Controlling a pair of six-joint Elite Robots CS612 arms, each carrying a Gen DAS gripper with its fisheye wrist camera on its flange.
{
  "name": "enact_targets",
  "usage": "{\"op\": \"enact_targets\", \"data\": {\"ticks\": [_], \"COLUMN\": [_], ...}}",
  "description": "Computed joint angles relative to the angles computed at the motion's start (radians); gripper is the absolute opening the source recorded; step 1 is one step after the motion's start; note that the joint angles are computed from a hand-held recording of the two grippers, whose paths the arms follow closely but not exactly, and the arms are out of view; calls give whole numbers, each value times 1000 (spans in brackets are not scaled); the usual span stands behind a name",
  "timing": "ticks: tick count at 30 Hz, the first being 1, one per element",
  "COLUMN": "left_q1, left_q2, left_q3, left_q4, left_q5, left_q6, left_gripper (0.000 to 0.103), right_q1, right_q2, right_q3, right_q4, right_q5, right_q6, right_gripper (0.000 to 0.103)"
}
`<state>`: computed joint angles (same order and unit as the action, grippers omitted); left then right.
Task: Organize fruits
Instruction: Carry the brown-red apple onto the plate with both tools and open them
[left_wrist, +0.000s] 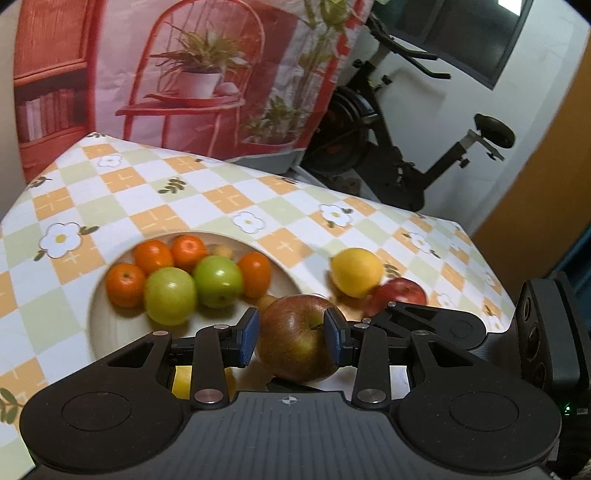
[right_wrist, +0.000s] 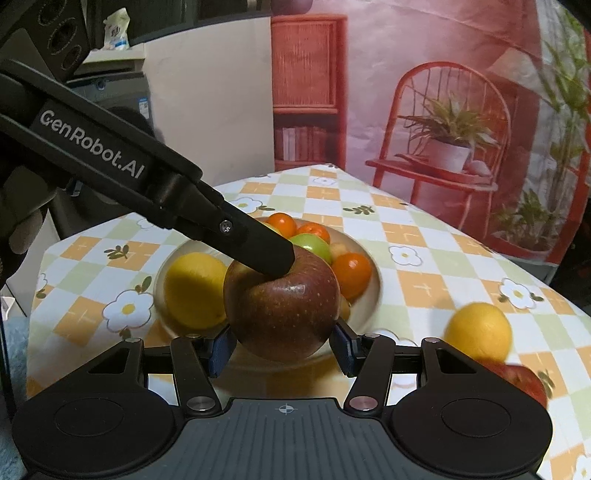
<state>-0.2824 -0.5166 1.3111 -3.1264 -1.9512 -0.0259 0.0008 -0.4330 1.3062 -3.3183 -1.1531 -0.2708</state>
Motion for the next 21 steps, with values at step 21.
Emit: {"op": "enact_targets", "data": {"ticks": [21], "left_q1": [20], "left_q2": [34], "left_q3": [-62], "left_q4": [56], "left_q5": [46], "left_q6": [-25], "left_gripper": [41], "right_q1": [25], "right_q2": [83], "right_q3": [-171], "right_q4": [145], "right_q5": [6], "right_q6": [-38], "right_gripper": [51]}}
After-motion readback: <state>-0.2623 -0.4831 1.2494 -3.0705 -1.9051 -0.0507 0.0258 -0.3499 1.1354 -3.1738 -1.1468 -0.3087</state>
